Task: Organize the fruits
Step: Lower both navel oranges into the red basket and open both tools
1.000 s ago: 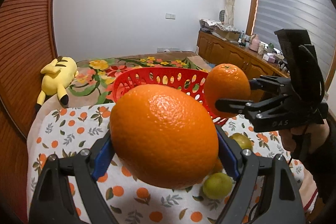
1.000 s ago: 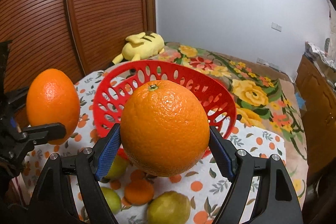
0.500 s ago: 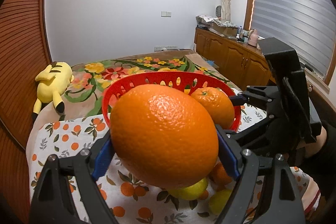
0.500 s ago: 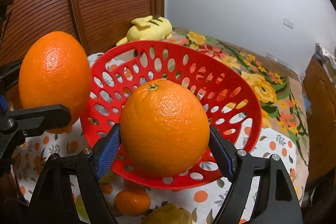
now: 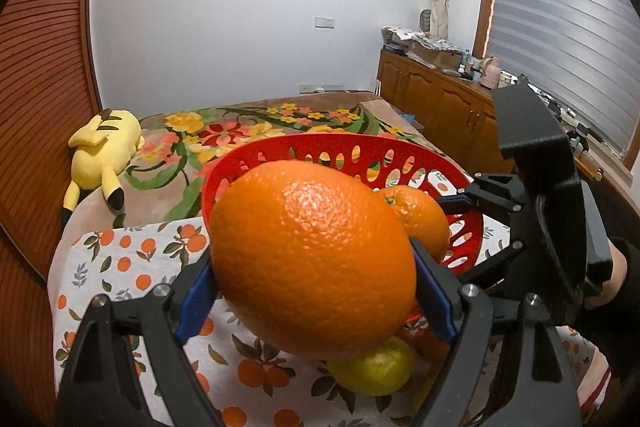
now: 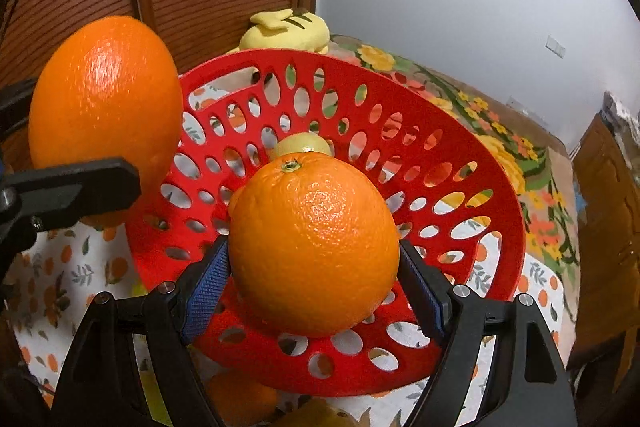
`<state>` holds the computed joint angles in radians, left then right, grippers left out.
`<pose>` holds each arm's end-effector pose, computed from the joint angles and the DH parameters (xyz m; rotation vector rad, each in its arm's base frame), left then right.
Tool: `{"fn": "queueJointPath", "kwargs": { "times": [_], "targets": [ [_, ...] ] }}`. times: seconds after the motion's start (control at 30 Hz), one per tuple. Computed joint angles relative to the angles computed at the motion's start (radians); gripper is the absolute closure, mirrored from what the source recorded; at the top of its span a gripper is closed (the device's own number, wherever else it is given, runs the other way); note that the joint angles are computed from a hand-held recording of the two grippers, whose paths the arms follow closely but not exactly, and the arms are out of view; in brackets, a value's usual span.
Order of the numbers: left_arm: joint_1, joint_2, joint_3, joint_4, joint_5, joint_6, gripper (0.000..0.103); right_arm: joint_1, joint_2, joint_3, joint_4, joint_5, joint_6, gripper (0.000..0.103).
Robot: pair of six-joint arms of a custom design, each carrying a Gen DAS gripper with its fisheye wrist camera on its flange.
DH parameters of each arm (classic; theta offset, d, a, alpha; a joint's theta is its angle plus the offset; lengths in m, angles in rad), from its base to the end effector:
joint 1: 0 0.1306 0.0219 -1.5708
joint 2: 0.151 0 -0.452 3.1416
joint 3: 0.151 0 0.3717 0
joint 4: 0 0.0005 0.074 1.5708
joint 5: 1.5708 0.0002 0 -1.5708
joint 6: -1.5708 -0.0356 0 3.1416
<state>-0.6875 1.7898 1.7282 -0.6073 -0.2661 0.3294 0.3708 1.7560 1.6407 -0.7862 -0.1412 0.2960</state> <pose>0.5012 -0.4001 0.4618 0.2538 2.2104 -0.2638 0.5649 0.2245 0.4287 -0.8658 2.3145 0.2067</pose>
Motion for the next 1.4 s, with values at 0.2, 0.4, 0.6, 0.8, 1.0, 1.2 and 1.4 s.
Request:
{"fn": "queueJointPath", "kwargs": {
  "times": [0.2, 0.4, 0.6, 0.8, 1.0, 1.2, 1.4],
  "targets": [
    [0.005, 0.002, 0.002, -0.001, -0.002, 0.004, 0.017, -0.002, 0.004, 0.006, -0.004, 0.014, 0.004, 0.02],
    [0.007, 0.006, 0.006, -0.004, -0.005, 0.009, 0.017, 0.003, -0.005, -0.003, 0.044, 0.042, -0.006, 0.014],
    [0.009, 0.012, 0.016, -0.013, -0.004, 0.002, 0.017, -0.019, -0.026, -0.008, 0.067, 0.009, -0.037, 0.014],
    [0.014, 0.034, 0.05, -0.039, 0.007, -0.001, 0.017, -0.043, -0.074, -0.058, 0.114, -0.006, -0.077, 0.013],
    [0.008, 0.065, 0.09, -0.073, 0.0, -0.014, 0.017, -0.062, -0.115, -0.1, 0.142, -0.015, -0.105, 0.013],
    [0.001, 0.098, 0.136, -0.122, -0.013, -0.009, 0.017, -0.06, -0.134, -0.124, 0.151, -0.01, -0.099, 0.013],
    [0.0, 0.14, 0.195, -0.2, 0.002, -0.009, 0.017, -0.066, -0.147, -0.149, 0.169, -0.01, -0.098, 0.013]
  ]
}}
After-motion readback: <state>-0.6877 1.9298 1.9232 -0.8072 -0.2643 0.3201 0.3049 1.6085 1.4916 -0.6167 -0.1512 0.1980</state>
